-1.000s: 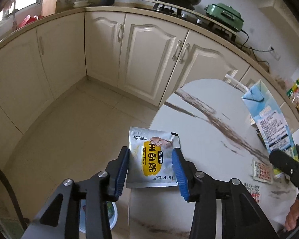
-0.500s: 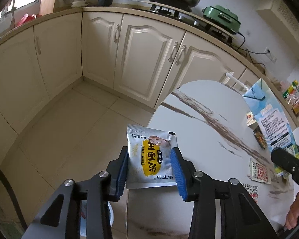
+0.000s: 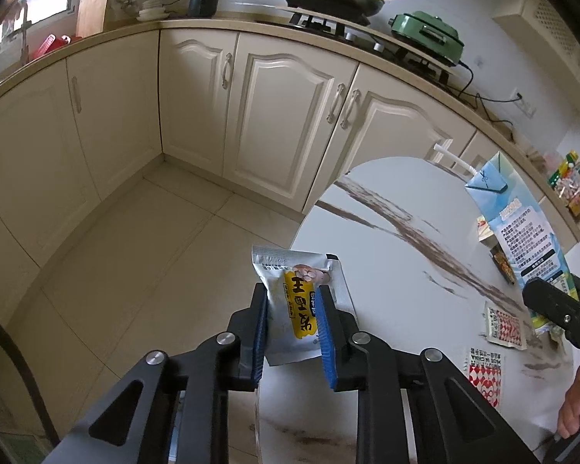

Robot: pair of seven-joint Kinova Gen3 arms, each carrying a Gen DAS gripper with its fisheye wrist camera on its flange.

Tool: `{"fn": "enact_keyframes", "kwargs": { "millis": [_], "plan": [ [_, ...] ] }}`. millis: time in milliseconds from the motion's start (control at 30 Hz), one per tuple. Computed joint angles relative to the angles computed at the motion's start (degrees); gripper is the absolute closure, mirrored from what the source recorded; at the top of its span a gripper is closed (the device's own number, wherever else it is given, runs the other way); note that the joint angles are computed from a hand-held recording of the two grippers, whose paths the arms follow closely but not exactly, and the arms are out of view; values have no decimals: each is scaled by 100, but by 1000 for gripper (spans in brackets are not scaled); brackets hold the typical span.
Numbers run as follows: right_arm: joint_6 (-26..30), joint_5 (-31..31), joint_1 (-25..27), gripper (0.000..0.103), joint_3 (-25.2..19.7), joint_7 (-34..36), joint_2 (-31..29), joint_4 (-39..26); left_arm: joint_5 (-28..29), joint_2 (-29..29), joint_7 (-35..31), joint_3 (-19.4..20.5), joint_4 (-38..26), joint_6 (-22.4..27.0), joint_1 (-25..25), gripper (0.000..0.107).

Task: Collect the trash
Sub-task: 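Carry the silver packet and milk carton with both tools over the blue bin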

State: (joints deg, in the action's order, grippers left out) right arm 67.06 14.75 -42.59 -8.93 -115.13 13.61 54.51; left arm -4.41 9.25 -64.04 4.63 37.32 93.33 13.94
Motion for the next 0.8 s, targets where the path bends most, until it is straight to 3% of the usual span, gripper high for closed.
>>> {"fn": "enact_keyframes", "kwargs": {
  "millis": [333,433,500,567,633,700,800],
  "plan": [
    [-17,137,-84,56,-33,-217,-21,6,-238,-155,10,46,104,49,75,97],
    [287,458,-334,61,94,-446,89,-159,-308,-102,-133,101,13,108,177,100],
    [360,466,-313,74,106,-557,145,-181,-502,-41,-150,109,-116,216,343,101],
    [445,430,-291,73,110,-527,202,-249,-587,-22,-129,97,-176,266,447,103],
    [415,424,-307,62,95,-466,182,-222,-705,-49,-87,87,-185,265,558,103],
    [204,592,-407,28,94,-505,94,-37,-704,-118,-81,90,-112,204,577,104],
    [318,794,-548,23,56,-316,236,-165,-709,-205,-104,122,-49,167,594,104]
  ]
}}
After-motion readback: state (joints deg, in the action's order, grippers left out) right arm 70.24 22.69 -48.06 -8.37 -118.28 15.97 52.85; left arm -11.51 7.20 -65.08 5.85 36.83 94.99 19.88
